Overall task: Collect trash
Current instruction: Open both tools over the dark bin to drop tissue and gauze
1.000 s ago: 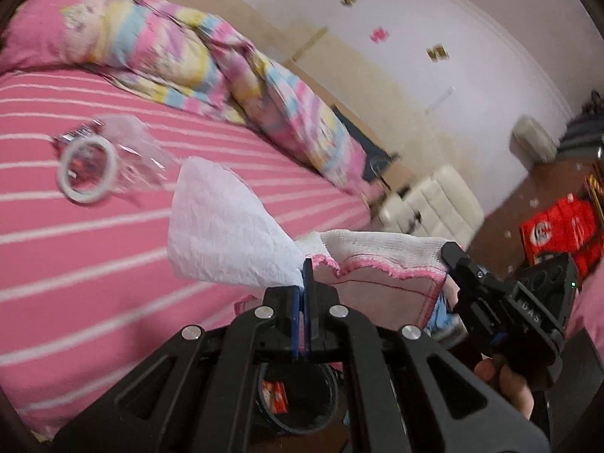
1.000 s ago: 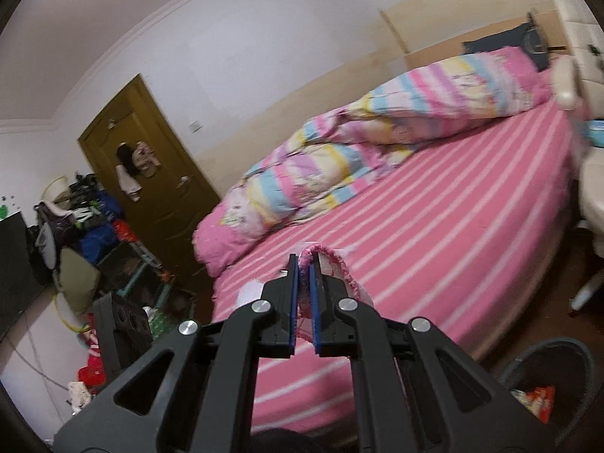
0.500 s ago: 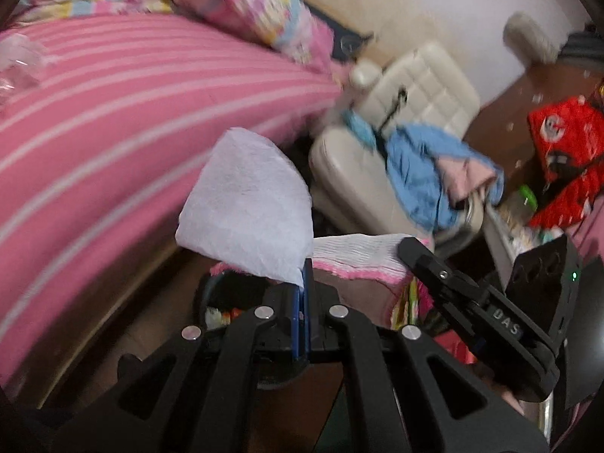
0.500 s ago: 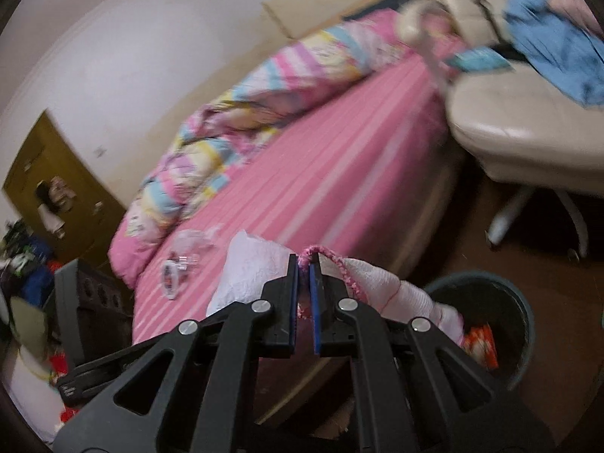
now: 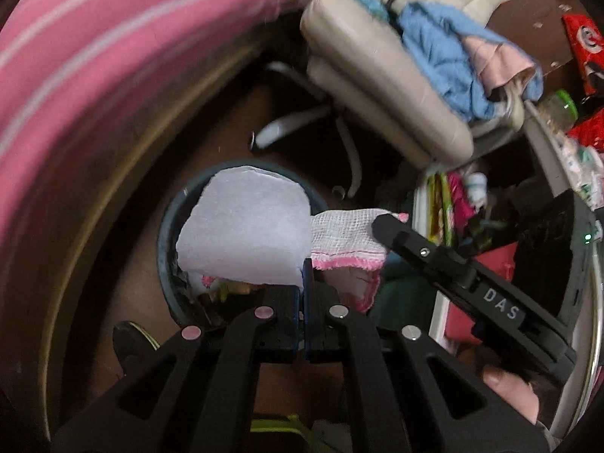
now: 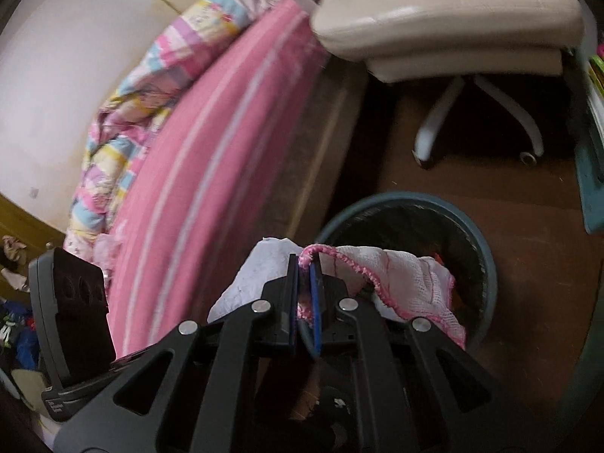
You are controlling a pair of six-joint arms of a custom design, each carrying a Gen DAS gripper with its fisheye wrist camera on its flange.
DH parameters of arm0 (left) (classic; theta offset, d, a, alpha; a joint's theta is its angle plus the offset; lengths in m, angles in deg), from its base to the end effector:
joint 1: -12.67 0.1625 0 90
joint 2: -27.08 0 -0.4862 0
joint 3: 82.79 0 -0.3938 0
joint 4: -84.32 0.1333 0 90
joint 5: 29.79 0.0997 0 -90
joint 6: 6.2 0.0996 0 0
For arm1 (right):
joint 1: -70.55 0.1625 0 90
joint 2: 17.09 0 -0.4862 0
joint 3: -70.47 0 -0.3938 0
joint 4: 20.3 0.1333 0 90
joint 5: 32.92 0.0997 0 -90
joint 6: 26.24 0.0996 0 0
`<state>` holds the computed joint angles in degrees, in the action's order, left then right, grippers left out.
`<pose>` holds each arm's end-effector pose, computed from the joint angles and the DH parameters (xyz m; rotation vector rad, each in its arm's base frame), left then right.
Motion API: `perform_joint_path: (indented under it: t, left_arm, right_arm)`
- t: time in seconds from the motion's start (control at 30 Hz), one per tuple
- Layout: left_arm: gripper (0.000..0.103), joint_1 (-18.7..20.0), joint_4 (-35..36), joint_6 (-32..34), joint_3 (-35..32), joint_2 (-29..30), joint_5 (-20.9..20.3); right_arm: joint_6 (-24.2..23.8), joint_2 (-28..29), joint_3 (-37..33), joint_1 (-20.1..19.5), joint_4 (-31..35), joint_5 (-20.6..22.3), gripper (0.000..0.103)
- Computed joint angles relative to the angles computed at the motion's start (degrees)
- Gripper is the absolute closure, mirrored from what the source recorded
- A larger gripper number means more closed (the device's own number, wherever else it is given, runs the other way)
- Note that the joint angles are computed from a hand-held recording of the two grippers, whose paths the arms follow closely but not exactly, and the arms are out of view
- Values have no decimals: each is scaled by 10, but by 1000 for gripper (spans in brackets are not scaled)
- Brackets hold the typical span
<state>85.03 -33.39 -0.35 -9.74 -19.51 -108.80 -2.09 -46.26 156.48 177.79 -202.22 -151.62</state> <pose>-0.0938 -0.7976 0.2447 0.5979 2.8912 -0.0612 0.3104 -0.7117 0.0556 -0.3810 -2.6845 1.0434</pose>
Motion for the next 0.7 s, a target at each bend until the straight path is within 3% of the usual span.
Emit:
perform_joint_path:
  t: [0.33,0.4,0.47,0.5,0.53,0.57,0.7]
  left_arm:
    - [101,5,53,14,-42,61,30]
    - [96,7,61,5,-53,72,37]
    - [93,10,75,-11,-63,78,42]
    - [78,10,78,-16,-64,78,52]
    - [52,9,76,-18,-62,77,60]
    - [44,7,61,-15,-53,73,71]
    - [31,3,37,-7,-42,63,84]
  right_arm:
    - [30,-2,16,-20,51,-38,94]
    - [37,-4,21,-21,58,-50,88]
    - [41,-5,22,-20,65,-61,73]
    - [42,-6,21,-19,71,-71,65]
    - [44,-7,21,-18,80,-80,56]
    - [47,-7,20,-16,87,-89,52]
    - [52,-9,25,-11,83,-103,44]
